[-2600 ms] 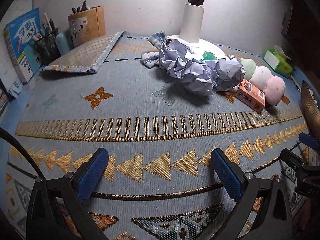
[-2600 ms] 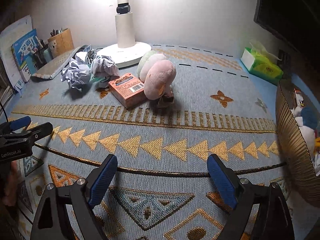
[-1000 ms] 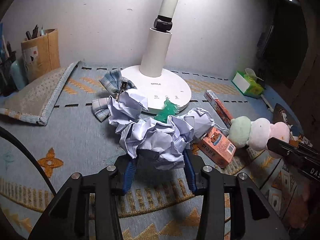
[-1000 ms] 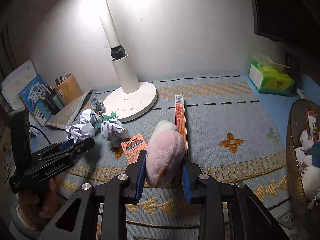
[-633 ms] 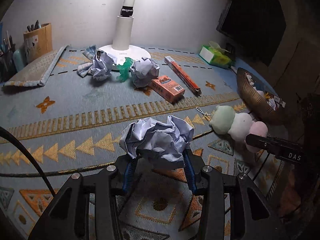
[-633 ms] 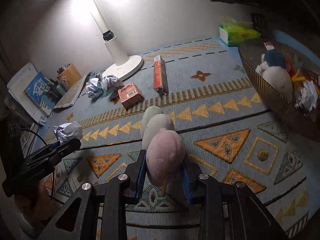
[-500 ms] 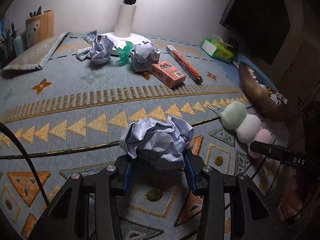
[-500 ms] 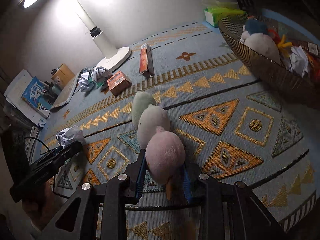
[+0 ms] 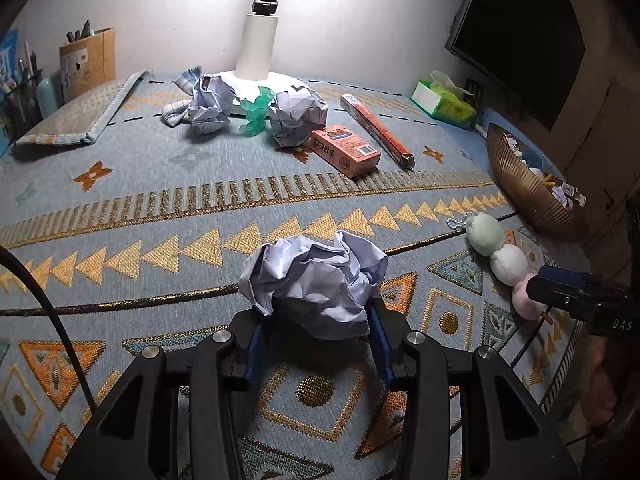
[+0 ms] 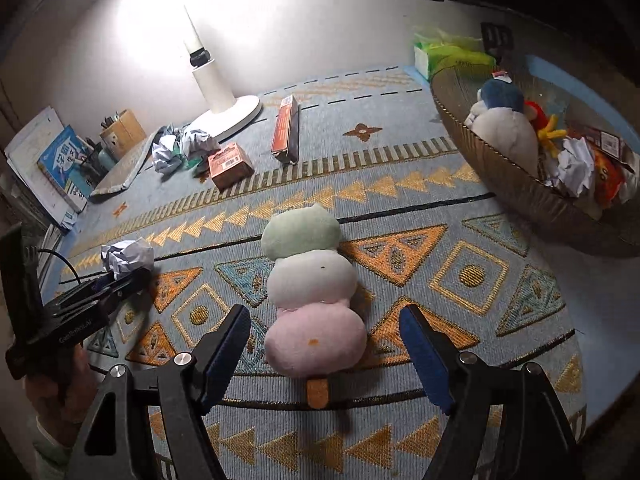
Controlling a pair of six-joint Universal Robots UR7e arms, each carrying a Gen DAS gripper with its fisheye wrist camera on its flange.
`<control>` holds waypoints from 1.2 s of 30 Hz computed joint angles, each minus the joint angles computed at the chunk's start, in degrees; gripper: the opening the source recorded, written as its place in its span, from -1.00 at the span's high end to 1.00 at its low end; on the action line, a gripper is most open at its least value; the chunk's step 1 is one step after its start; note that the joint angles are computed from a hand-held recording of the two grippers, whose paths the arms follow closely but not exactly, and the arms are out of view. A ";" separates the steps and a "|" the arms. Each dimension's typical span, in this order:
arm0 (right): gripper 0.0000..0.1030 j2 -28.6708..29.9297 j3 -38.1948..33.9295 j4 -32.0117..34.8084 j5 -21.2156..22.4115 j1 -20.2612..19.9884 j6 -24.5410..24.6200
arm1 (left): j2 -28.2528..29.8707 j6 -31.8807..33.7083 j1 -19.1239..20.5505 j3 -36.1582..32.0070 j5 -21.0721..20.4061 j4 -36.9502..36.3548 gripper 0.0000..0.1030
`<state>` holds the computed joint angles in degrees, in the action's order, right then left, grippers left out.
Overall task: Organize objects
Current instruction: 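Carry the paper ball and plush skewer to the glass bowl and open both tools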
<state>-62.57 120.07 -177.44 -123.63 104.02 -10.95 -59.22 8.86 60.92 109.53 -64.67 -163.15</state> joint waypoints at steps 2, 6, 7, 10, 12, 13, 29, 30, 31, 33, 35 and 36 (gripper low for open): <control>-0.46 2.22 -1.06 -1.03 -1.22 0.12 -1.04 | -0.16 -0.22 0.35 -0.14 -0.89 0.17 0.20; -0.10 7.08 -1.94 -8.78 -8.33 1.88 -5.32 | -0.27 -0.37 0.48 -0.06 -1.39 0.17 0.16; 0.01 7.62 -1.93 -10.12 -8.71 2.10 -6.61 | -0.22 -0.28 0.36 -0.01 -1.10 0.12 0.16; 0.01 7.49 -0.71 -13.14 -7.52 1.69 -8.53 | -0.09 0.12 0.16 0.03 -0.75 0.20 0.12; 0.01 7.83 -0.11 -15.83 -6.65 1.36 -10.50 | -0.11 0.29 0.21 -0.01 -1.08 0.38 0.04; 0.01 7.94 0.12 -16.82 -6.53 1.28 -11.17 | -0.18 0.44 0.31 -0.06 -1.66 0.63 -0.02; -0.03 7.97 0.58 -18.83 -4.18 0.68 -11.93 | -0.07 -10.73 -1.39 2.16 4.25 -4.77 -0.56; -0.03 7.69 0.79 -18.85 -3.60 0.49 -11.69 | 0.53 -10.55 -1.45 1.73 4.21 -4.39 -0.26; -0.03 7.51 0.92 -18.84 -3.14 0.36 -11.47 | 0.89 -10.31 -1.47 1.24 3.97 -3.23 -0.02; -0.03 7.38 1.01 -18.79 -2.80 0.30 -11.31 | 1.40 -9.76 -1.97 1.49 5.26 -4.56 0.12; -0.02 7.52 1.00 -19.03 -3.17 0.47 -11.28 | 1.26 -9.50 -1.94 1.73 5.04 -5.39 0.15; 0.02 7.57 1.12 -19.34 -3.59 0.64 -11.49 | 1.09 -9.48 -1.94 1.77 4.83 -5.03 0.15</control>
<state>-55.00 121.18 -196.77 -127.22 104.66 -22.45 -58.13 -0.61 58.98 111.30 -59.84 -168.19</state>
